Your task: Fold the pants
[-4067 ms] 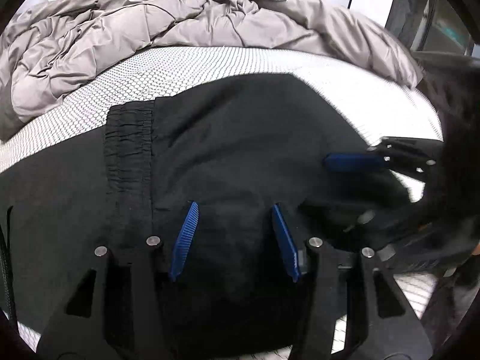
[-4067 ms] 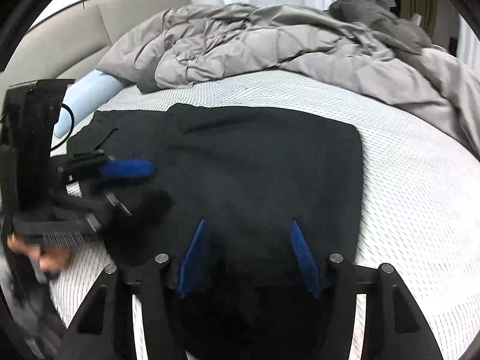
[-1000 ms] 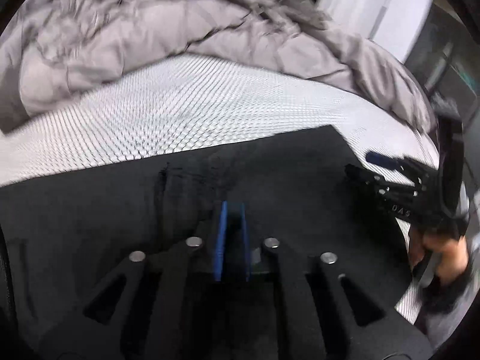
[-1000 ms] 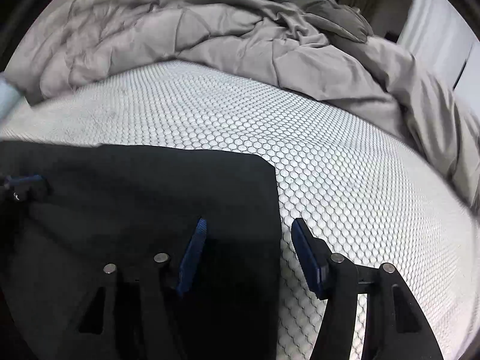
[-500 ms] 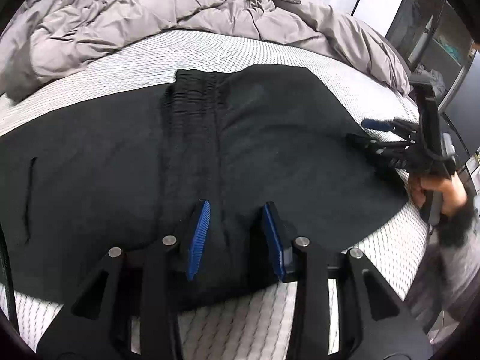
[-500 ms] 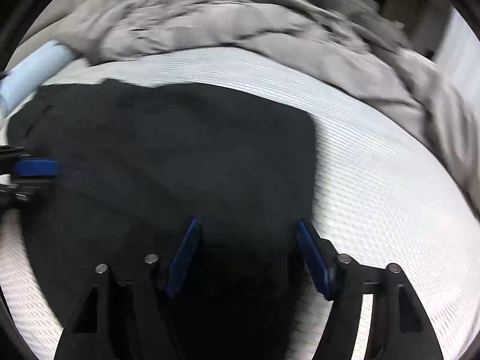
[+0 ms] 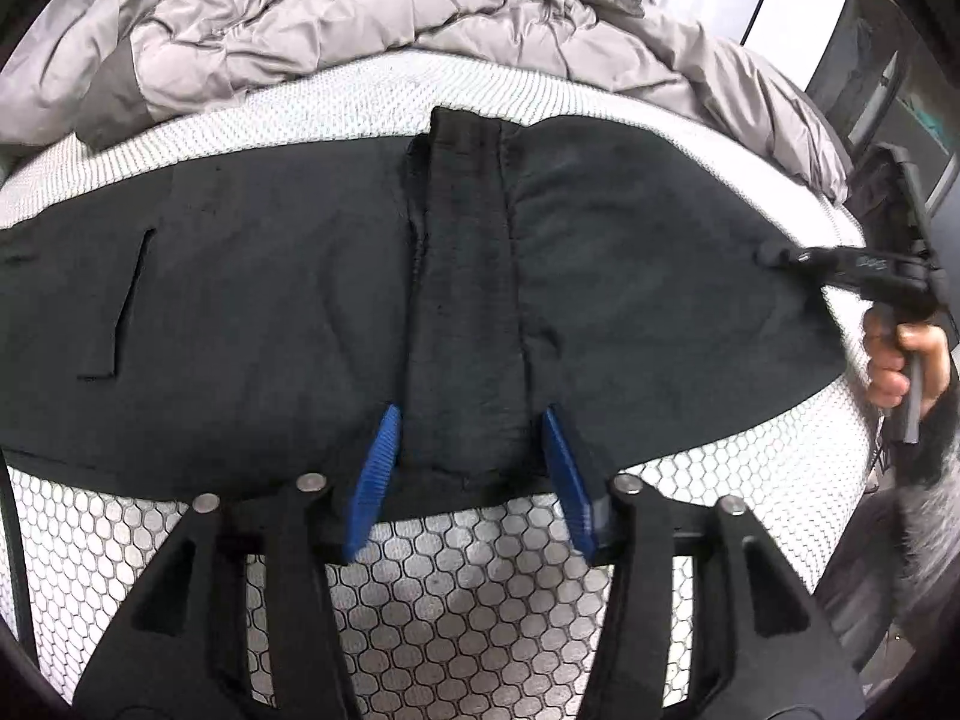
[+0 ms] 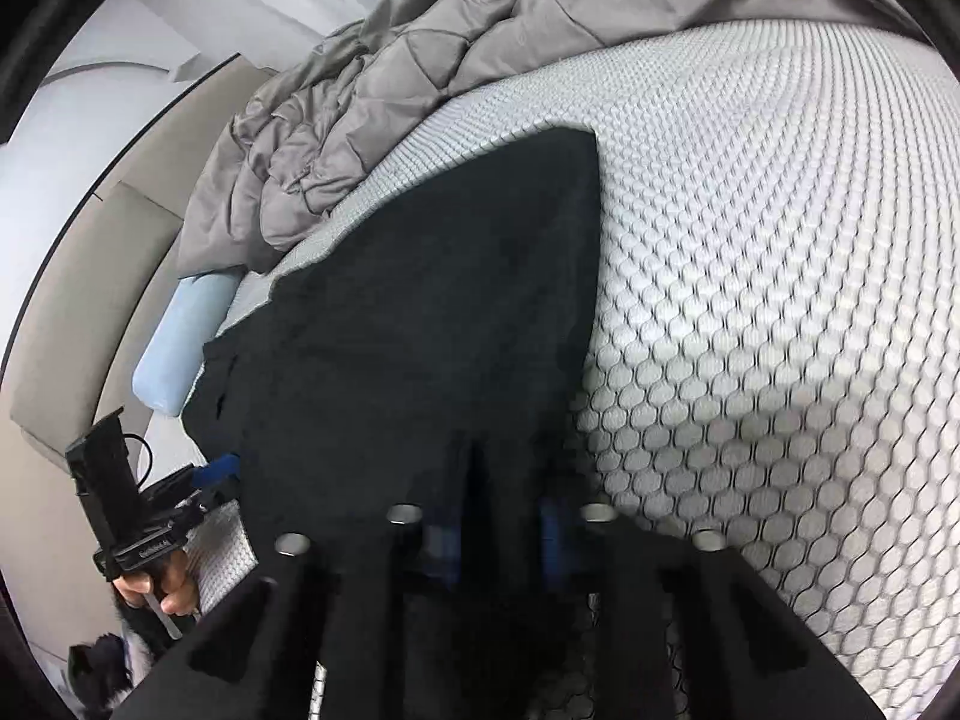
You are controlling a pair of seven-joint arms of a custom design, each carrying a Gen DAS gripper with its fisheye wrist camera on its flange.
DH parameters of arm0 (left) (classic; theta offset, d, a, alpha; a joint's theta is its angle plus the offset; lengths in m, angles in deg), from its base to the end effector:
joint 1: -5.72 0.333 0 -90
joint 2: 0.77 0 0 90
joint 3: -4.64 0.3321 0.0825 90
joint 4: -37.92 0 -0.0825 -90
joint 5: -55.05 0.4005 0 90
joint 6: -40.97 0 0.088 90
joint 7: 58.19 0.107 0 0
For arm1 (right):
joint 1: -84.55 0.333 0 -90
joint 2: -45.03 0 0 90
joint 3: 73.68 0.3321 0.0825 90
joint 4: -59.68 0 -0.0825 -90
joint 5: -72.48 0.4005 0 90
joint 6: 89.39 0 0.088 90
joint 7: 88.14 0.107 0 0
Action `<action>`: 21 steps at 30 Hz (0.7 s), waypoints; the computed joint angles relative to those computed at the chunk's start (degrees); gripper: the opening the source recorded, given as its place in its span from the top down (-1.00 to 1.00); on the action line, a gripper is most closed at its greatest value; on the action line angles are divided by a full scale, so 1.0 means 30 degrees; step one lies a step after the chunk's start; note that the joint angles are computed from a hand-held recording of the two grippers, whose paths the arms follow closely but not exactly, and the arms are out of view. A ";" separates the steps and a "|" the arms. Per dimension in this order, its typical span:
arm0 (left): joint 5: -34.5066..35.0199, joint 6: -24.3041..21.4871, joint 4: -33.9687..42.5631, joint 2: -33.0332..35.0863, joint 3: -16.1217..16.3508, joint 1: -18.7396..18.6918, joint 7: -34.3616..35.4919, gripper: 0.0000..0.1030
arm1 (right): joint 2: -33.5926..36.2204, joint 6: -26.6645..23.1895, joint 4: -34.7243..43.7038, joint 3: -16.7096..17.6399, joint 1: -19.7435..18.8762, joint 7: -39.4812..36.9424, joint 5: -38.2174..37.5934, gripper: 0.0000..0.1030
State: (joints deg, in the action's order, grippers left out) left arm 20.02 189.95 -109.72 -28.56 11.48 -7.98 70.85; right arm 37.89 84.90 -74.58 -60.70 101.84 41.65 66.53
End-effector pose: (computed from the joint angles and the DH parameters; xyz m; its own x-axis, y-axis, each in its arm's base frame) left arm 0.4329 -0.0380 0.4815 -0.4010 -0.8898 0.2180 -0.7796 0.2065 -0.5913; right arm 0.4678 0.2862 0.4863 0.0889 -0.9213 -0.3785 -0.7571 0.1844 -0.6267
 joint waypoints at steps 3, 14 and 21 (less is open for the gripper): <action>-0.0147 -0.0007 0.0007 0.0004 0.0024 -0.0124 0.0230 0.08 | -0.0520 -0.1078 -0.0190 0.0563 -0.0417 0.0991 -0.1001 0.77; -0.0754 -0.0026 0.0221 -0.1029 0.0739 0.2009 -0.1831 0.06 | -0.2983 -0.0476 -0.1677 0.4368 -0.4664 0.5221 -0.5553 0.31; -0.3027 0.1424 -0.0282 -0.1104 0.3801 0.3199 -0.4221 -0.50 | -0.3555 0.0780 -0.2443 0.6160 -0.6715 0.6991 -0.6743 -0.20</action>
